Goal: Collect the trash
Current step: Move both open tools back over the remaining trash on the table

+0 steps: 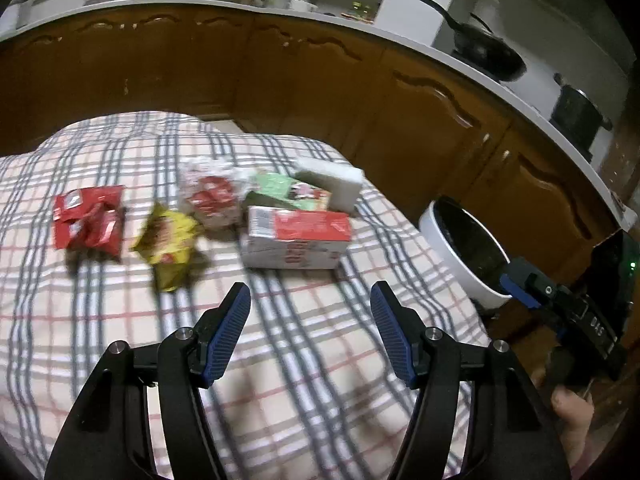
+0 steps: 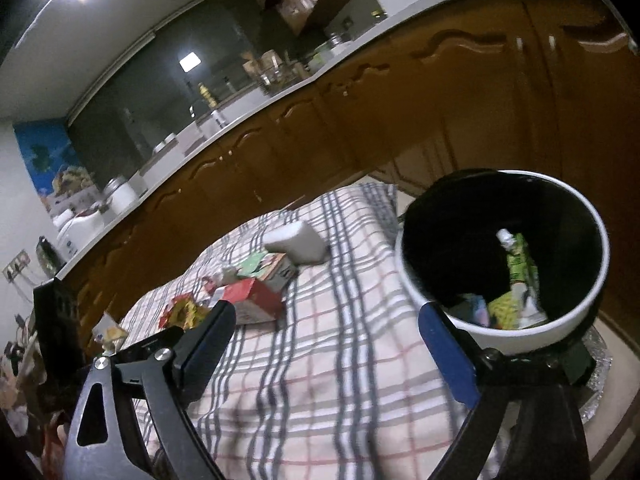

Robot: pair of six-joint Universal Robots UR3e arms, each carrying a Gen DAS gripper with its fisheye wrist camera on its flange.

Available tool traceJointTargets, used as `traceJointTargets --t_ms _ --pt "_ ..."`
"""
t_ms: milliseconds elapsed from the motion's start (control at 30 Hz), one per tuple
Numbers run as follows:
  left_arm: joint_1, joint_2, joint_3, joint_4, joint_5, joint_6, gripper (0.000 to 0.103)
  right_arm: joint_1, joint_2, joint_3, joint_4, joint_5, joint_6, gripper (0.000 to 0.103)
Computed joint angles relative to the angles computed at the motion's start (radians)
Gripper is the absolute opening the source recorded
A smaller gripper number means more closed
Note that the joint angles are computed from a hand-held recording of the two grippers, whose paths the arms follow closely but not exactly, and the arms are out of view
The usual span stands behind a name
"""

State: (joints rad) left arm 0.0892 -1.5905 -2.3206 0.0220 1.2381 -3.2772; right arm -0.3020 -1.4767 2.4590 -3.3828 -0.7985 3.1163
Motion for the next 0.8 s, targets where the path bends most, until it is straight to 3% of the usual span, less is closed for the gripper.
traceJointTargets --t_ms 400,800 --pt "0.145 0.120 -0.115 -0.027 -0.052 0.047 0.063 0.178 0.068 -0.110 0.014 -0.072 0.013 0.094" --pt "0.204 0.135 -0.128 -0.046 -0.063 0.079 0.063 0.309 0.151 -0.279 0.117 -0.134 -0.070 0.094"
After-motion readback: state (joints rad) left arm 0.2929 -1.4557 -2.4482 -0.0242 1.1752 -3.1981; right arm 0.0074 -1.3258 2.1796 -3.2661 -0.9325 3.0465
